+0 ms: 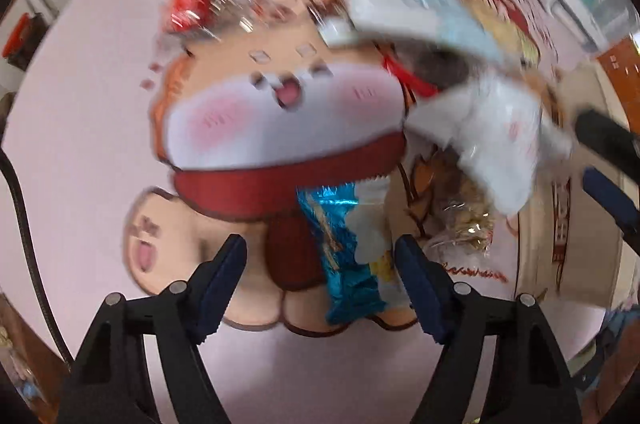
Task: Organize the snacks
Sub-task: 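Grasp the blue candy with the left gripper while the right grasps the white snack bag, then carry the blue candy and white bag into the tray and release both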
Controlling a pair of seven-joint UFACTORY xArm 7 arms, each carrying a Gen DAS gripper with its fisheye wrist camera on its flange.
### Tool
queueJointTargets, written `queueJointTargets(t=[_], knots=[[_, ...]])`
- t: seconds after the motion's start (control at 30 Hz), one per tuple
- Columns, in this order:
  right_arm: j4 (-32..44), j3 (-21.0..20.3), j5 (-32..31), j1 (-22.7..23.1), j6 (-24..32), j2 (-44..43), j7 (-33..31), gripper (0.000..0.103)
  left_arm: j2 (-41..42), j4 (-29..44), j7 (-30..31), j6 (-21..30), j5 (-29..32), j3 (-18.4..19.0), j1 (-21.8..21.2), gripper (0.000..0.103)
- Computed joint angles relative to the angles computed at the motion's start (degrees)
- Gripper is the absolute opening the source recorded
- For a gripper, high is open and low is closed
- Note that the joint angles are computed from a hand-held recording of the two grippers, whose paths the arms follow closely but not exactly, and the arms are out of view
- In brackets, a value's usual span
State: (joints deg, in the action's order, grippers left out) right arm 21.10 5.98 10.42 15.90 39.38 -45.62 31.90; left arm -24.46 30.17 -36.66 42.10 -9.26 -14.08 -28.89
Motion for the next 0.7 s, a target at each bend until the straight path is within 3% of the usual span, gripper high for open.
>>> queueJointTargets(t=[0.17,0.27,0.33,0.4,0.53,0.7], knots=[[-0.33,-3.16,6.52,3.33,-5.05,6.42,-0.69,0.078,1.85,0.32,-0.52,-1.83,1.80,-1.44,-0.40,0.075],[1.03,-1.96,6.46,2.88,-6.84,10.35,-0.34,0.078,2.18,0.79,-2.10,-1.24,4.65,-2.54,0.14,0.070],[1.70,-1.81,6.61,3.00,-7.30,11.79,-0.34,0.078,1.84,1.24,-2.49,-0.41,6.56,-2.57,0.61,0.048],[1.82,-1.53,6.39,3.12,-7.85,12.38,-0.69,0.076,0.45,0.17,-2.08,-0.75,7.06,-2.20,0.39,0.032],[0.95,-2.48,7.01,4.13,-9.22,12.18,-2.60,0.057,-3.30,-3.16,1.06,-2.47,3.57,0.40,-0.60,0.029],[-0.29,-3.10,7.67,4.85,-9.27,9.97,-5.06,0.050,-7.76,-4.69,1.67,-1.39,4.08,0.28,0.56,0.028]])
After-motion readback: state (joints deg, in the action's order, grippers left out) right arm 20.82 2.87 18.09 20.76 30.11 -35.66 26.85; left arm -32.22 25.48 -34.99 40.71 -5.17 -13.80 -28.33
